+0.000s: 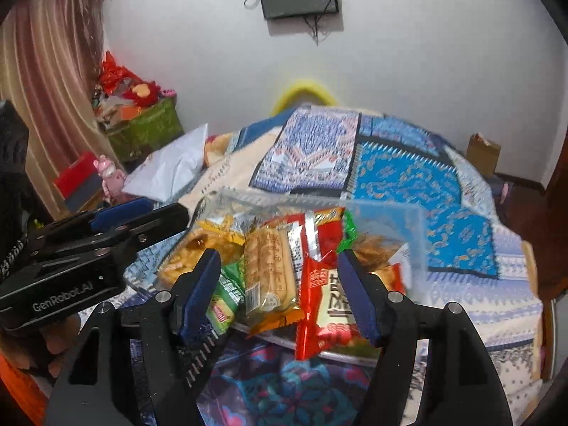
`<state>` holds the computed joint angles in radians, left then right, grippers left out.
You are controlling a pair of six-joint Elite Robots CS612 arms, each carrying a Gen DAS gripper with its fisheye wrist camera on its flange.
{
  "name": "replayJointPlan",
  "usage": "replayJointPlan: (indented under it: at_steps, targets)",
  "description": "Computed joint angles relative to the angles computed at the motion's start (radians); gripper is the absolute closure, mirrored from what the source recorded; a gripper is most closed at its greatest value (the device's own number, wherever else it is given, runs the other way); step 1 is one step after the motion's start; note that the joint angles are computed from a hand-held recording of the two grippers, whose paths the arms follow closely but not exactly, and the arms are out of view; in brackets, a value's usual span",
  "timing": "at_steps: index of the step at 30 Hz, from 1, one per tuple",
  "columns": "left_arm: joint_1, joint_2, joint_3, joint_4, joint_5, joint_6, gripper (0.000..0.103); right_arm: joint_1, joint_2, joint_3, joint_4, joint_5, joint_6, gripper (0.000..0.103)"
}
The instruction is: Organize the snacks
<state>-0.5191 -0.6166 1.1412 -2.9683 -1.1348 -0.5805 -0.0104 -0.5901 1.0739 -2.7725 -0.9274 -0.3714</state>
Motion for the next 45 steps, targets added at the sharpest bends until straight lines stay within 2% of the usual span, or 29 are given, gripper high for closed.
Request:
replayJointPlan:
  at_steps: [4,10,12,16,17,18,22,24,28,45]
  targets:
    - [-0.019,-0.040,0.056,-0.077,0.025,0.025,0.047,-0.023,-0.044,0.065,-0.107,0.040,0.053,0.038]
    - [-0.062,-0.102,0.146,-0.211,0.103,0.088,0.045,-0.058,-0.108,0.164,-0.273,0.109,0.119,0.038]
    - [-0.079,-0.121,0.175,-0.264,0.125,0.108,0.039,-0.066,-0.123,0.190,-0.324,0.124,0.138,0.038]
    - [-0.108,-0.147,0.213,-0.331,0.176,0.152,0.037,-0.081,-0.151,0.239,-0.414,0.156,0.172,0.038]
    - [-0.114,-0.152,0.221,-0.342,0.187,0.161,0.032,-0.084,-0.157,0.250,-0.432,0.159,0.176,0.038]
    - [-0.118,-0.155,0.225,-0.351,0.194,0.168,0.027,-0.086,-0.161,0.259,-0.445,0.161,0.180,0.037]
    - [-0.137,-0.168,0.249,-0.383,0.230,0.195,0.017,-0.091,-0.174,0.292,-0.514,0.149,0.198,0.019]
    - [-0.144,-0.171,0.255,-0.394,0.250,0.207,0.012,-0.094,-0.180,0.304,-0.524,0.151,0.203,0.017]
    - [-0.158,-0.173,0.265,-0.421,0.295,0.236,0.008,-0.097,-0.183,0.319,-0.560,0.145,0.232,0.000]
    - [-0.168,-0.181,0.283,-0.424,0.302,0.240,0.006,-0.102,-0.197,0.356,-0.591,0.137,0.218,0.000]
